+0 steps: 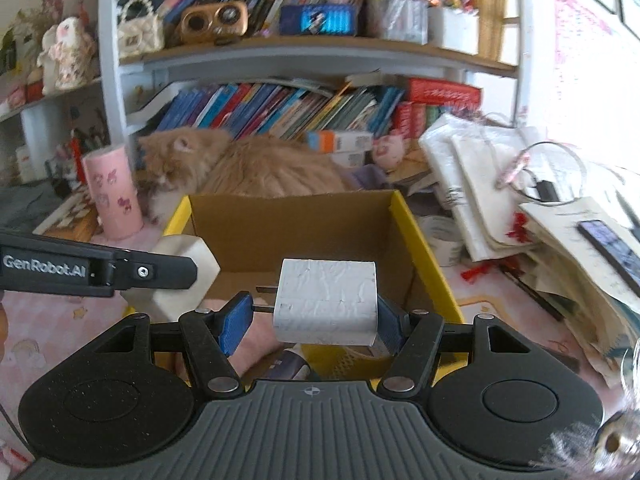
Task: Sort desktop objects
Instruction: 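Carry both held chargers with both tools over the yellow box, then lower both tools into the yellow box and open them to release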
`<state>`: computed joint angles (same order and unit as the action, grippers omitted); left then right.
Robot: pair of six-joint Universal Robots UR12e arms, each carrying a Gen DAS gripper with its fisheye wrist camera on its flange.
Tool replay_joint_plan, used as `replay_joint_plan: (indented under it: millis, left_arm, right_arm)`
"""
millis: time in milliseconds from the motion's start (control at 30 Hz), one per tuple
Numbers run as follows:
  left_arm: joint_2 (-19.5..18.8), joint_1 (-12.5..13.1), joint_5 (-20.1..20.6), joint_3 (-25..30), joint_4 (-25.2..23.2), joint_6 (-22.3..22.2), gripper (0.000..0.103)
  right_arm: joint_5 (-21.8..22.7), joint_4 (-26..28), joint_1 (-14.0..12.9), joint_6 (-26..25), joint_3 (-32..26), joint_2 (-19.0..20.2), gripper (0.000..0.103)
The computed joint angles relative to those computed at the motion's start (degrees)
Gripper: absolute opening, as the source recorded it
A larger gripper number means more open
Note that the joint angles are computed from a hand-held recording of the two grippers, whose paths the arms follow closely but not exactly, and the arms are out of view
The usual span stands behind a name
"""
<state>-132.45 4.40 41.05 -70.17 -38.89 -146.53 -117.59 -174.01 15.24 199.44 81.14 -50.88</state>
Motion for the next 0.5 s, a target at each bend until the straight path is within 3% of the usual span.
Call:
replay_joint_plan:
  millis: [167,500]
  left_arm:
    - [-0.59,-1.42,6.32,1.06,-1.23,0.06,0.028]
    - [-0.61,-3.67,12.16,0.66,2.06,2.24,0.029]
  right_arm:
    - [5.09,2.37,-1.72,-2.94,-0.97,0.87,0.062]
    - [11.29,3.58,-3.71,-3.56,-1.04,1.80,0.062]
